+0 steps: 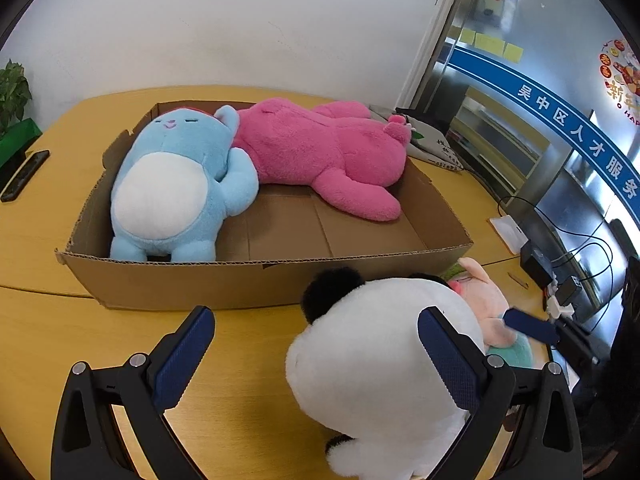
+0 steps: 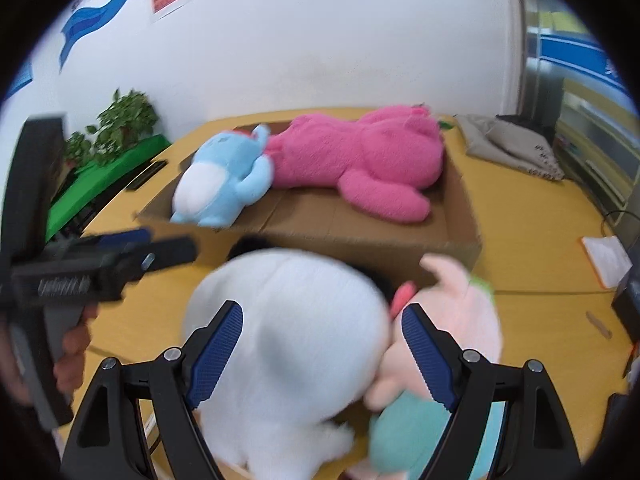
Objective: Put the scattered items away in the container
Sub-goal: 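Move both tools to the white panda plush and grasp it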
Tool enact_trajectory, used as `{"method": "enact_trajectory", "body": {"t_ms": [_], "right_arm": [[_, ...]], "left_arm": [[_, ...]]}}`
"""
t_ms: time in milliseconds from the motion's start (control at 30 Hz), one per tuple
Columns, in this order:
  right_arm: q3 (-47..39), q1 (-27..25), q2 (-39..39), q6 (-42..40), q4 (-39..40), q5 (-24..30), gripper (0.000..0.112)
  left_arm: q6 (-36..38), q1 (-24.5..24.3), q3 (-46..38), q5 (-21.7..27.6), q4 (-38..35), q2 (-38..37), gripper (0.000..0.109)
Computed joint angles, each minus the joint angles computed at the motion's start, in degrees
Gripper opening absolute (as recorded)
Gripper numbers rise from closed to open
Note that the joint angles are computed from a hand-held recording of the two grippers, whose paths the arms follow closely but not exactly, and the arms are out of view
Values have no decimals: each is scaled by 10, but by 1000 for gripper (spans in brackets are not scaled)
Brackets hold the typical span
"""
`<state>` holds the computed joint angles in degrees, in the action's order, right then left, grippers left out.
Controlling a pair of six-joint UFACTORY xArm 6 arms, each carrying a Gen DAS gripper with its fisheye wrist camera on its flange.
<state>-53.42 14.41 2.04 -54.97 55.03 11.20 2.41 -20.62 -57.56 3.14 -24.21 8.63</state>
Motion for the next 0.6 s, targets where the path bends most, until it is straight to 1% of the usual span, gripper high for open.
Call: {"method": "enact_trajectory", "body": {"t_ms": [33, 67, 133, 167, 200, 233, 267, 333, 367, 400, 433, 500, 533, 567, 600], "right_arm": [[10, 2, -4, -15, 6, 18, 82], [16, 8, -5, -22, 4, 24, 82], [33, 27, 0, -15, -23, -2, 82], [40, 37, 4, -10, -37, -19, 82], [45, 48, 10, -5, -48, -46, 82], [44, 56, 16, -18, -35, -63, 87], [37, 58, 20, -44, 3, -57, 88], [27, 60, 23, -91, 66, -45, 88], [24, 61, 23, -124, 99, -39, 88], [20, 59, 22, -161, 137, -26, 88], [15, 50, 18, -204, 183, 12, 88], [10, 14, 9, -238, 226, 124, 88], [8, 2, 7, -242, 232, 164, 88], [7, -3, 6, -241, 228, 181, 88], [6, -1, 8, -231, 218, 174, 88]], "left_arm": [[6, -2, -2, 1, -9, 4, 103], [12, -3, -6, 6, -18, 8, 103], [51, -9, -18, 20, -62, 17, 103], [68, -11, -23, 26, -76, 22, 103], [70, -11, -27, 30, -75, 28, 103], [56, -11, -29, 33, -59, 35, 103], [60, -12, -30, 33, -66, 39, 103], [104, -15, -31, 32, -122, 40, 103], [115, -13, -26, 30, -137, 34, 103], [117, -9, -18, 25, -140, 26, 103], [117, -4, -9, 20, -141, 18, 103], [121, 6, 6, 17, -145, 4, 103], [133, 12, 10, 19, -155, -1, 103], [136, 16, 13, 20, -154, -3, 103], [130, 21, 17, 21, -145, -6, 103]]}}
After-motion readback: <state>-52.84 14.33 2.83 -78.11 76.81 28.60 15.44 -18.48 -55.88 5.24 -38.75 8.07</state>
